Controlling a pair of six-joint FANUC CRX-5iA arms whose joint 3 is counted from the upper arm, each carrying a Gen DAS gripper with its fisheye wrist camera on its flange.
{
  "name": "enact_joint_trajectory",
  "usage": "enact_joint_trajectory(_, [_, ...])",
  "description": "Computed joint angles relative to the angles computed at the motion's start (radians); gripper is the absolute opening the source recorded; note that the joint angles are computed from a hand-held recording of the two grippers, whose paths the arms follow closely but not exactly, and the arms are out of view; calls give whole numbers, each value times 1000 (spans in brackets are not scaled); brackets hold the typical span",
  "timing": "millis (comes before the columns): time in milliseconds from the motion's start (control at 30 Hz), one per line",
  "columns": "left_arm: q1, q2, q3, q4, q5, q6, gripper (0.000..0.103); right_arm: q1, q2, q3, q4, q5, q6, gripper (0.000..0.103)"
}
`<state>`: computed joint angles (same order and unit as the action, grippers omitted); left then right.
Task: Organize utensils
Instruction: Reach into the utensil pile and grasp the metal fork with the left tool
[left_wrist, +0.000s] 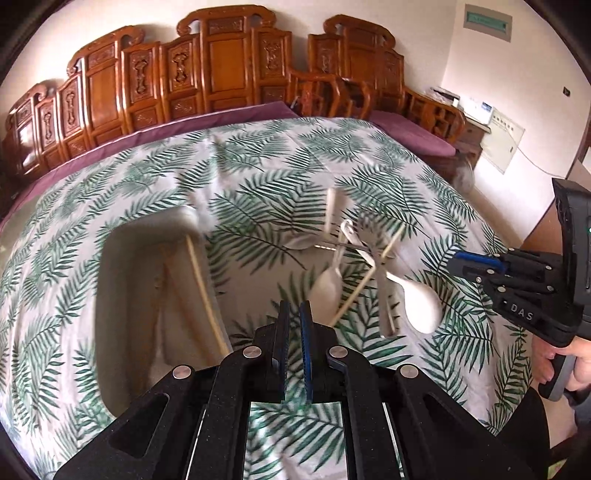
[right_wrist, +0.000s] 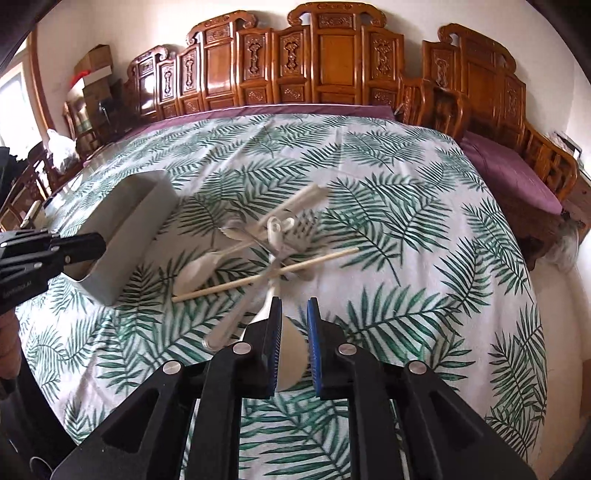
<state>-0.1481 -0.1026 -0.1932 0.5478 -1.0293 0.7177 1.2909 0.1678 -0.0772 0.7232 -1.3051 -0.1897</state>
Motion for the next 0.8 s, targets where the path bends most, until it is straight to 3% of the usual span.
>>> enact_joint_trajectory(633, [-202,135,76,-76,21,116,6,-7,-68,-97,-9,35,-59,16])
enact_joint_trajectory(800, [-220,155,86,-89,19,136,19,-8,-73,-104,-15,39,-63,15])
